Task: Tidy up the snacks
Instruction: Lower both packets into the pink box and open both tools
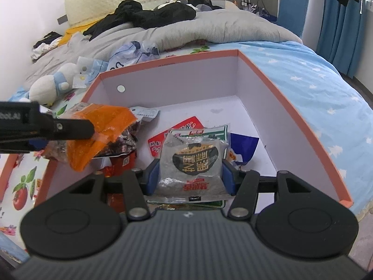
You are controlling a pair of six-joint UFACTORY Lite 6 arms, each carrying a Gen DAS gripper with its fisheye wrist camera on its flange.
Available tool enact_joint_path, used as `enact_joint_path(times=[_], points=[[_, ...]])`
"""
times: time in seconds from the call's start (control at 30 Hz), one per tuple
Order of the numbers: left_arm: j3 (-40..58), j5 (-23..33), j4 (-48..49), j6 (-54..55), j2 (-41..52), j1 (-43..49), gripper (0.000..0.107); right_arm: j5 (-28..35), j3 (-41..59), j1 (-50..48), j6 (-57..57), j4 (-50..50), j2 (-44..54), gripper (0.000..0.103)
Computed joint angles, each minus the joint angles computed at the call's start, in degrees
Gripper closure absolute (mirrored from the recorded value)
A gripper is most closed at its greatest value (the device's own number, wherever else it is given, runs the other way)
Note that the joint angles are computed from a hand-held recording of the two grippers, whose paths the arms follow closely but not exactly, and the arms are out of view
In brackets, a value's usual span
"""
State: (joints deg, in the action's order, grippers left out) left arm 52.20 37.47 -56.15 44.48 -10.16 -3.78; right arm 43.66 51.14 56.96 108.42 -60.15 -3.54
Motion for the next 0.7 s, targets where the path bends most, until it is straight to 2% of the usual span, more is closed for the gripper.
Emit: enact_joint_path(times=[0.07,0.1,0.13,0.33,0.43,0.7], points=[[-0.53,1.29,-1.13,1.54,-1.72,1.53,0.025,-0.21,-0.23,0.22,0.55,-0.03,-0.97,0.038],[-0.66,1.53,-0.68,1.27,-2.79,2.12,0.024,0.55,0.14,0.7,0.74,-0.06,-1.06,0.028],[-0.7,1.95,-0.19,1.02,-3.73,2.72,0.023,2.0,0.35,1.77,1.18,-0.47,-1.4,0.022],[-2.95,8.41,1.41,1.25,-11.82,9.44,0.023,8.77,2.4,8.35,2.86,-0.8,-2.37,0.022],[-4.76,13.55,2.46,1.79,-16.72,14.81,0.023,12.45,5.02,12.21,3.35,-0.22,-1.73,0.022],[-4.99,31.95,3.4,7.56,-25.79,36.78,0.023,19.14,11.31,20.82,4.6,0.49,0.63,0.022]])
